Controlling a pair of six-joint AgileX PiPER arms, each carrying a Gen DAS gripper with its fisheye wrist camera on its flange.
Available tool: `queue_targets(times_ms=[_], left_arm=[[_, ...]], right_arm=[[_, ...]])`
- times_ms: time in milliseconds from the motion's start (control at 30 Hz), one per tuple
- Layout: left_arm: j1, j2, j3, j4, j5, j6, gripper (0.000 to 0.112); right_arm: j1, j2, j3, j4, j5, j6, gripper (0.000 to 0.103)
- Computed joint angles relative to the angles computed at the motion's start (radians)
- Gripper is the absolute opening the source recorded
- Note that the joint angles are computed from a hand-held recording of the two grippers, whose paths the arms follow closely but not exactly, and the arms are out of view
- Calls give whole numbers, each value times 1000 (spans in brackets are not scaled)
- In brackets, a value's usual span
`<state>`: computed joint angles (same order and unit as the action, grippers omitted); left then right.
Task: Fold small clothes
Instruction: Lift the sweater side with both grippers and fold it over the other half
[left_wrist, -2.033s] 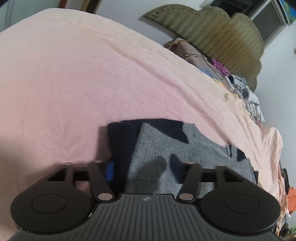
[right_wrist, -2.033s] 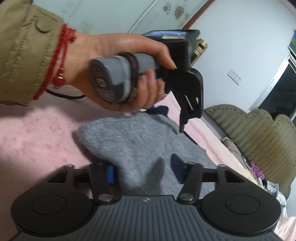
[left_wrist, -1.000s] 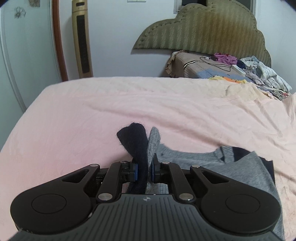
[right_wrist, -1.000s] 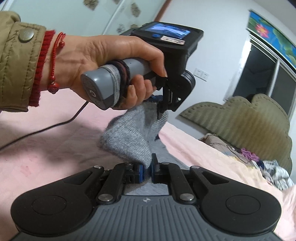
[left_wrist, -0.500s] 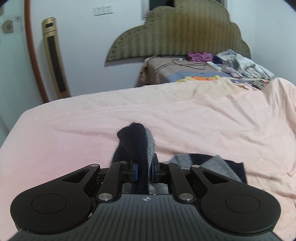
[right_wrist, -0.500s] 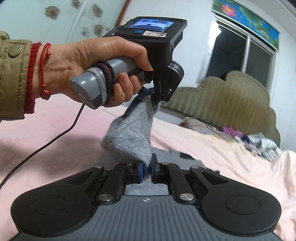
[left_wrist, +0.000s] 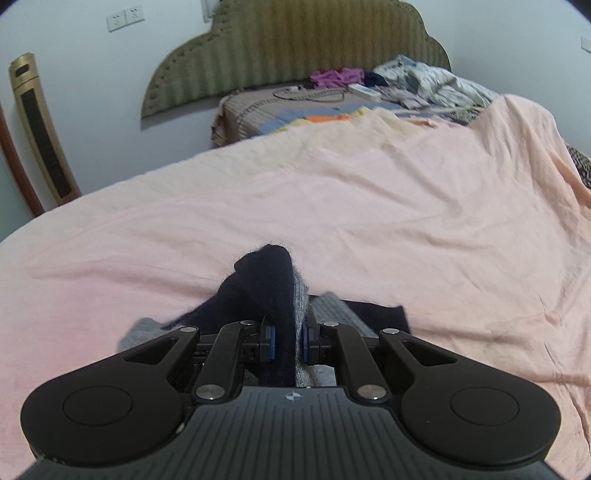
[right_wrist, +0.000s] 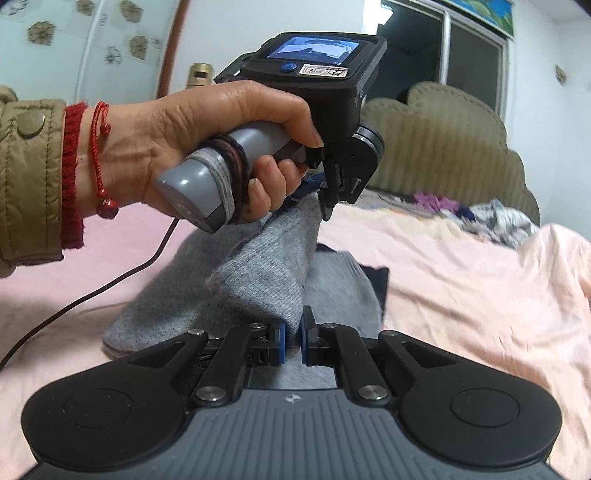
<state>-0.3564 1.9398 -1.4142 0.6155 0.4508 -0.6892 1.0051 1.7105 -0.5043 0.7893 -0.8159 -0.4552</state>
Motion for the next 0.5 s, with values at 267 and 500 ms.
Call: queue_targets(times_ms=[267, 500], left_arm=[[-42, 92, -89, -22, 49, 28, 13], [-61, 165, -156, -37, 82, 55, 18]], right_arm=[[-126, -14, 20, -141, 74, 125, 8], [-263, -12, 13, -380, 194, 350, 8]])
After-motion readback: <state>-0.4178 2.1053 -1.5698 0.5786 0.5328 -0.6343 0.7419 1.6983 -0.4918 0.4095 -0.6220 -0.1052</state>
